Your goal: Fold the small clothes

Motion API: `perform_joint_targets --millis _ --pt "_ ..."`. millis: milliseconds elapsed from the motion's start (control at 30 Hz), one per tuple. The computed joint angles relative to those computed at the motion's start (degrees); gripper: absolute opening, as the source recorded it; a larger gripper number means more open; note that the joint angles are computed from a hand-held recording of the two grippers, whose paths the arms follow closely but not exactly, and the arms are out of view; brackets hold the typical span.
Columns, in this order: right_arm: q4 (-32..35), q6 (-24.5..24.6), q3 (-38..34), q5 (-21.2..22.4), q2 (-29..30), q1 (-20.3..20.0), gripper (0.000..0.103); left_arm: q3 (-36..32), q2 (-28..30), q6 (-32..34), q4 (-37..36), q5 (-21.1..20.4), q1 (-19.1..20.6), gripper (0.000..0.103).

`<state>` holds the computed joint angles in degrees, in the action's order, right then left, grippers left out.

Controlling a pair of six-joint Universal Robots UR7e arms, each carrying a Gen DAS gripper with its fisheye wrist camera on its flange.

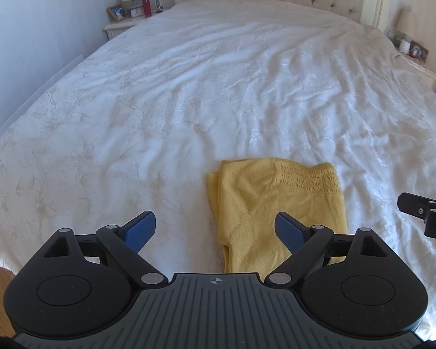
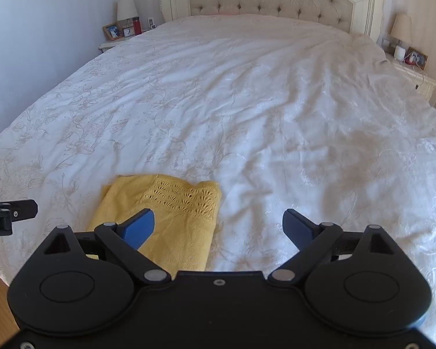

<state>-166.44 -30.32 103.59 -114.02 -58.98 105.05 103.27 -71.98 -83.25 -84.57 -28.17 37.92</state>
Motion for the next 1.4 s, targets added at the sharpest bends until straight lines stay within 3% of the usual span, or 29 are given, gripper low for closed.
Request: perform_joint_targets --millis 333,467,567,900,1400 --pt "3.8 7.5 5.2 -5.2 -3.2 1.6 0.092 2.5 -2.3 3.4 -1.0 -7.9 -0.2 0.089" --pt "5.5 11.6 7.2 -7.1 -4.5 2.7 0.092 3.3 -3.8 0.4 1.5 -9.2 -1.7 0.089" --pt "5.5 11.5 8.8 -8.0 -5.5 3.7 0.092 4.1 -4.8 -1.7 2.4 -10.2 -2.8 0.089" --pt "5.0 13.3 13.1 -7.7 -8.9 5.5 0.092 6.9 -6.6 -4.2 1.8 -11.8 -6.1 0.089" --pt "5.4 18.3 15.7 -8.2 -10.8 6.9 0.092 9.1 -7.8 -2.1 -0.8 -13.5 -7.7 0.089"
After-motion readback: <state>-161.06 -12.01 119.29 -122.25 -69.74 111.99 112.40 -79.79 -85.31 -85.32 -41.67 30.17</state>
